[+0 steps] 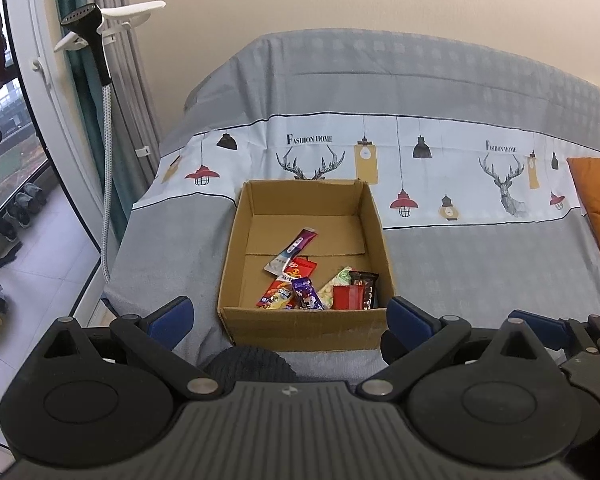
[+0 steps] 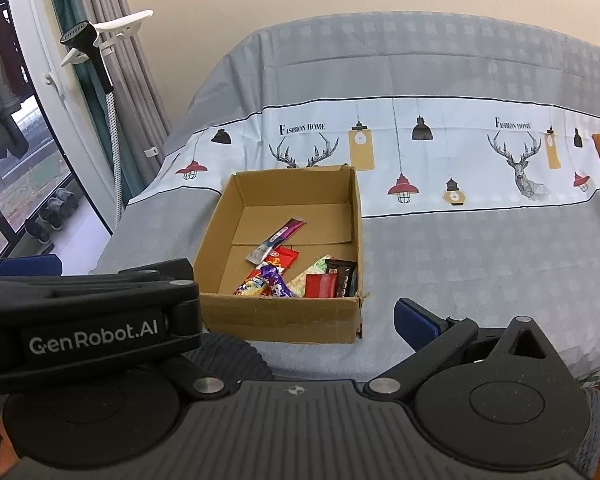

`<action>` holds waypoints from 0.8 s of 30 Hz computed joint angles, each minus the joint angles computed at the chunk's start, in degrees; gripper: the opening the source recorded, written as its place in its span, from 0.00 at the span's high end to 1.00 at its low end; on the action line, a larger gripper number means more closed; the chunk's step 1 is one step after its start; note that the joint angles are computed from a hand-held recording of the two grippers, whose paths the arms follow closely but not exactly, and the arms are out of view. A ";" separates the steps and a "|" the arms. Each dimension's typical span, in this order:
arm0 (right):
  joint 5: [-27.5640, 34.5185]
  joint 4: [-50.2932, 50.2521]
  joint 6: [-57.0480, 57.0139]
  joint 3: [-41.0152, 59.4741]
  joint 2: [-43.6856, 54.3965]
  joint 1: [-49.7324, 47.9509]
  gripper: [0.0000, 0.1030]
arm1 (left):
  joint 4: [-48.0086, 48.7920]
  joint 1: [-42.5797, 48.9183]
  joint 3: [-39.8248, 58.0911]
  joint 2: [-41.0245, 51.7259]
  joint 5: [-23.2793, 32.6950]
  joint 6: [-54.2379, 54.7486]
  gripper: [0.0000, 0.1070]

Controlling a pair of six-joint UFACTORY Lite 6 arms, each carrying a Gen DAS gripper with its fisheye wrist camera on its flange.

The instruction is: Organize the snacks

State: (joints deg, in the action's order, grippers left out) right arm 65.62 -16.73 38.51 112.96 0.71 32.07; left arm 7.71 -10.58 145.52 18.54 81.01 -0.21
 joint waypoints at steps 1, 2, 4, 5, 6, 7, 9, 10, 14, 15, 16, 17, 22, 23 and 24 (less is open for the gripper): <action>-0.02 -0.02 0.08 0.00 0.00 0.05 0.01 | -0.04 -0.01 -0.11 -0.15 -0.04 0.03 0.04; -0.32 -0.24 0.36 -0.51 -0.35 0.28 0.01 | -0.02 -0.12 -0.70 -0.60 -0.24 -0.08 0.04; -0.41 -0.23 0.36 -0.53 -0.37 0.27 0.01 | 0.51 -0.62 -2.46 -1.73 -0.92 -0.47 0.04; -0.96 0.42 -0.28 -1.39 -0.97 -0.43 0.01 | 0.67 -0.71 -2.63 -1.81 -1.02 -0.47 0.04; -1.17 0.52 -0.22 -1.64 -1.11 -0.50 0.01 | 0.86 -0.82 -2.73 -1.87 -1.02 -0.57 0.04; -1.31 0.65 -0.16 -1.85 -1.23 -0.53 0.01 | 0.99 -0.90 -2.91 -1.95 -1.07 -0.66 0.04; -1.52 0.58 0.04 -2.62 -1.75 -0.46 0.01 | 0.94 -0.86 -2.91 -1.88 -1.12 -0.62 0.04; -1.53 0.62 -0.05 -2.66 -1.78 -0.51 0.01 | 0.85 -0.82 -2.90 -1.88 -1.18 -0.61 0.04; -1.71 0.61 -0.05 -3.08 -2.09 -0.53 0.01 | 0.89 -0.83 -3.10 -1.99 -1.27 -0.65 0.04; -1.71 0.61 -0.05 -3.08 -2.09 -0.53 0.01 | 0.84 -0.77 -3.13 -1.99 -1.30 -0.61 0.04; -1.78 0.63 -0.08 -3.20 -2.11 -0.54 0.01 | 0.80 -0.74 -3.14 -1.99 -1.27 -0.60 0.04; -1.67 0.58 -0.02 -3.09 -2.05 -0.47 0.01 | 1.01 -0.96 -3.11 -1.96 -1.18 -0.80 0.04; -1.42 0.89 0.36 -3.03 -1.97 -0.33 0.01 | 1.24 -1.20 0.54 0.07 0.89 0.08 0.04; -1.46 0.95 0.37 -2.96 -1.92 -0.28 0.01 | 1.27 -1.16 -0.48 -0.57 0.46 0.04 0.04; -1.61 1.34 -0.08 -2.87 -1.85 -0.67 0.01 | 1.34 -1.21 -0.43 -0.58 0.46 0.02 0.04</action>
